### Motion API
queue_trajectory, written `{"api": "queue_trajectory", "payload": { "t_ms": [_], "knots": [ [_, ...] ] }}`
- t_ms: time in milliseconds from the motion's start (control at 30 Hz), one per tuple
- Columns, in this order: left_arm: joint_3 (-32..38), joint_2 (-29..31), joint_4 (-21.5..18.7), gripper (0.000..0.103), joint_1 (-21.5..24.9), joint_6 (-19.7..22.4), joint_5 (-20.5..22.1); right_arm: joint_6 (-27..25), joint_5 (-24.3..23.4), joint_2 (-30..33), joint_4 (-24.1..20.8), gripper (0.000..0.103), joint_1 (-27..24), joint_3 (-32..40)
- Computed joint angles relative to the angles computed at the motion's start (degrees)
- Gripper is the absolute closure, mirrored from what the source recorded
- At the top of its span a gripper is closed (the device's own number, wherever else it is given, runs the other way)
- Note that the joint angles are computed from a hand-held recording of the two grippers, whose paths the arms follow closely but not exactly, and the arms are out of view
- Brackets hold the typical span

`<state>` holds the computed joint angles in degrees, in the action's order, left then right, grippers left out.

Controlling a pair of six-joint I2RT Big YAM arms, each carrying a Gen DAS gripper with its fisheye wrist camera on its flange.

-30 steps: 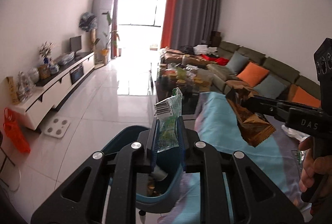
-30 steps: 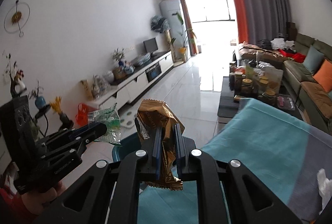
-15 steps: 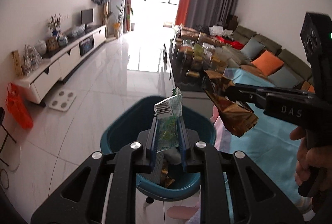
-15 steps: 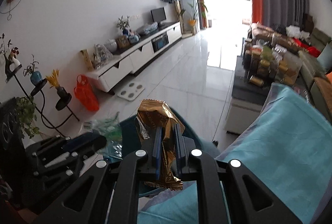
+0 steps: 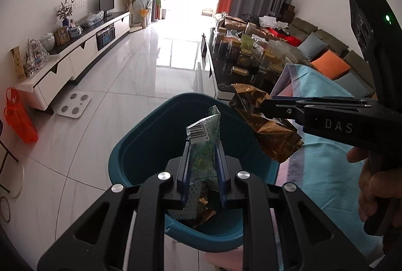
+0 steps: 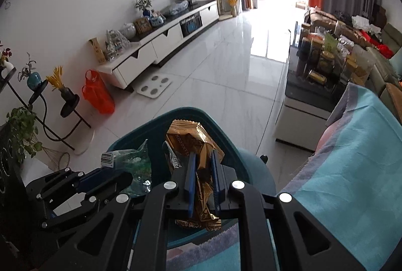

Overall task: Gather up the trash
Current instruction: 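Carry the gold wrapper and plastic bag over the teal bin with both tools, then open both tools to drop the wrapper and bag into the bin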

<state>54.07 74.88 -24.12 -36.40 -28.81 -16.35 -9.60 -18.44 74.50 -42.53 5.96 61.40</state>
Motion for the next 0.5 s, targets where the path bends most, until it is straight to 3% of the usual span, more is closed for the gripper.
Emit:
{"api": "queue_trajectory", "payload": {
  "t_ms": [167, 433, 500],
  "knots": [
    [0.95, 3.04, 0.03, 0.082, 0.21, -0.42, 0.75, 0.94, 0.78, 3.01, -1.66, 0.091, 1.20, 2.01],
    [2.08, 5.77, -0.25, 0.072, -0.11, -1.17, 0.39, 1.85, 0.24, 6.00, -3.33, 0.082, 1.92, 3.61],
    [2.35, 5.93, -0.57, 0.066, -0.26, -1.27, -0.60, 2.17, -0.23, 6.11, -3.55, 0.070, 1.65, 3.81]
  ]
}}
